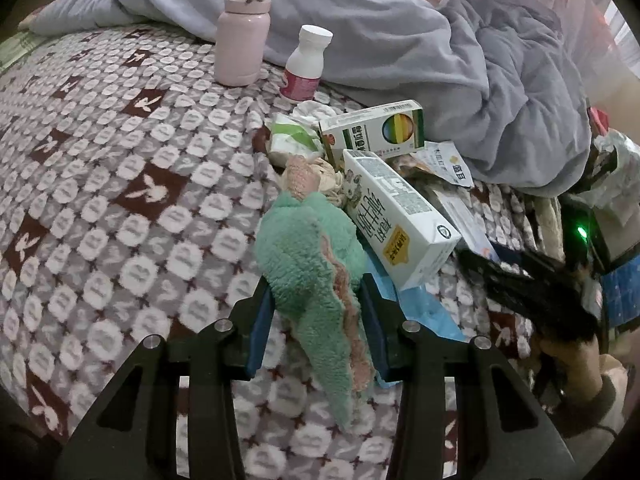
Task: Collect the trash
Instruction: 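Grasp the green towel with the left gripper while the right gripper grasps the medicine box, then carry both items over the white bucket and open both grippers to drop them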
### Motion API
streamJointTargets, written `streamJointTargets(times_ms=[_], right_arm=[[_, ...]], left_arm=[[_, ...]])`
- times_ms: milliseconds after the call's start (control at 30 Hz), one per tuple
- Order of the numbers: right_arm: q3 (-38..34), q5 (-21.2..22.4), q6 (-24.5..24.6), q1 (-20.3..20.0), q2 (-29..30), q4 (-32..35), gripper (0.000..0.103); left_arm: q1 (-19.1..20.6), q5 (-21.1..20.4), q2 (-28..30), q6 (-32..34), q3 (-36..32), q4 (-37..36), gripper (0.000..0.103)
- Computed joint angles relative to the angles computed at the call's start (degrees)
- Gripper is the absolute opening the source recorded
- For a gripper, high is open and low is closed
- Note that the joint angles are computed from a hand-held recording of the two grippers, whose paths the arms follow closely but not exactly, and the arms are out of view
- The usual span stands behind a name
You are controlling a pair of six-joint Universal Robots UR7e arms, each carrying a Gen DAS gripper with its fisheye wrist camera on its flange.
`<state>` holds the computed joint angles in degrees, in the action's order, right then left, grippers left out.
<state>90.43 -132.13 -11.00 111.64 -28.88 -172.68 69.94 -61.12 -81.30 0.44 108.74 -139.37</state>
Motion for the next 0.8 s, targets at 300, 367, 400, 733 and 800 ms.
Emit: streamJointTargets(times_ms=[300, 367, 400, 733, 800], right_arm=[[16.54, -0.24, 9.89, 1.12, -10.87, 0.73, 0.051], [15.64, -1.67, 9.60, 1.20, -9.99, 1.15, 0.051], [14.26, -2.56, 9.16, 1.28, -8.88, 1.27, 0.051], [15.15, 0.29, 8.17, 1.12, -8.42, -7.49, 0.050], [17.90, 0.66, 8.72, 1.71, -10.30, -10.08, 0.050]], left_arm=[[-1.14, 0.12, -2.32, -0.29, 1.51, -0.41, 0.039], [-1.70, 0.13, -3.00, -0.27, 1.96, -0.43, 0.038], [-2.09, 0.23, -3.40, -0.12, 2.24, -0.54, 0.038], [-6.67, -1.42, -5.93, -0.20, 4.17, -0.01, 0.038], [-7.84, -2.55, -5.65, -0.24, 4.48, 0.13, 0.038]])
